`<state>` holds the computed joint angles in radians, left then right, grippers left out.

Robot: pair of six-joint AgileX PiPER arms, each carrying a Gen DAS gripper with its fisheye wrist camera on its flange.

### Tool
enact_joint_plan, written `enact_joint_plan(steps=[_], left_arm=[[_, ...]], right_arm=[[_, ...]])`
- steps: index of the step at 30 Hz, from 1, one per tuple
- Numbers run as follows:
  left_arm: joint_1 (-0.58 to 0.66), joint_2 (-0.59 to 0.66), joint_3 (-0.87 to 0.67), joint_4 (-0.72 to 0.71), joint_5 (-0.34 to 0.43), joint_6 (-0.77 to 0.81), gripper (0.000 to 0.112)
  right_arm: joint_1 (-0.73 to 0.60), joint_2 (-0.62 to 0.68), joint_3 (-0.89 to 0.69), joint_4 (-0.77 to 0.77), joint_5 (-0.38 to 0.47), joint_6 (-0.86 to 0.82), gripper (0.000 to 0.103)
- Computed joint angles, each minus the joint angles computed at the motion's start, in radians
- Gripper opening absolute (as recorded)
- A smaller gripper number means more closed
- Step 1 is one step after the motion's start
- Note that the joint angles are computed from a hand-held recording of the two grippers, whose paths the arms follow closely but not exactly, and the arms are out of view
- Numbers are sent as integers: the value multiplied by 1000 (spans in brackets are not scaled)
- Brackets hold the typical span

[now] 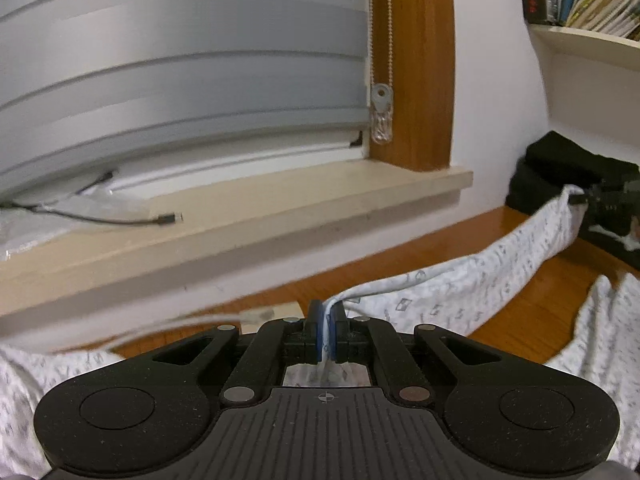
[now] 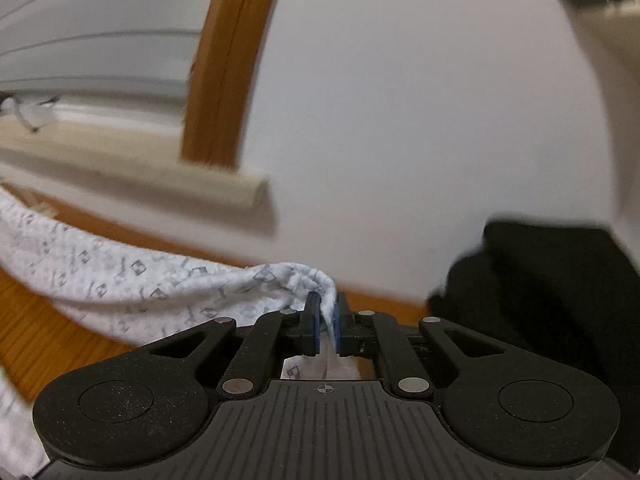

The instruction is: Fold clothes

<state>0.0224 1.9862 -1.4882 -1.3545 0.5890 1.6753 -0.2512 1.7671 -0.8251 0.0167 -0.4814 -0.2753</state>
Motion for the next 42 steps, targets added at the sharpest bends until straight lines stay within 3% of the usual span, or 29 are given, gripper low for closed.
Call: enact_joint_plan(steps=[4, 6, 10, 11, 13, 14, 16, 18, 22, 26, 31, 34, 37, 42], left_arm=[[-36, 5, -79, 4, -22, -38, 4], [-55, -9, -82, 2, -13, -36, 4], [-85, -15, -59, 95, 67, -93, 6], [-92, -6, -52, 137, 105, -122, 7], [-111, 21, -34, 213, 158, -163, 22], [-118, 27, -16, 215, 157, -154, 26], [-128, 32, 22, 201, 145, -124, 37], [-127, 32, 34, 177, 123, -103, 40], [-103, 45, 6, 165, 92, -119, 49], [-65, 57, 6, 160, 75, -132, 52], [-30, 83, 3, 180, 47, -154, 54], [-10, 104, -5, 179, 51, -164, 60], [-1, 110, 17, 163, 50, -147, 60], [1, 89, 91, 82, 28, -55, 65]], right_arm=[[42, 58, -156, 217, -52, -180, 7], [46, 58, -177, 275, -131, -214, 7], [-3, 24, -120, 249, -204, -134, 8], [-27, 17, -91, 228, -188, -112, 9], [-75, 28, -77, 228, -67, -112, 19], [-95, 41, -69, 233, -26, -123, 25], [-130, 57, -27, 226, -22, -129, 34], [-153, 52, -8, 216, 3, -97, 40], [-158, 22, -9, 13, 57, 129, 49], [-133, 47, -62, -225, 101, 403, 53], [-9, 74, -109, -524, 182, 702, 56], [94, 93, -120, -572, 184, 729, 62], [172, 131, -130, -518, 169, 642, 63], [210, 220, -201, -471, 210, 590, 63]])
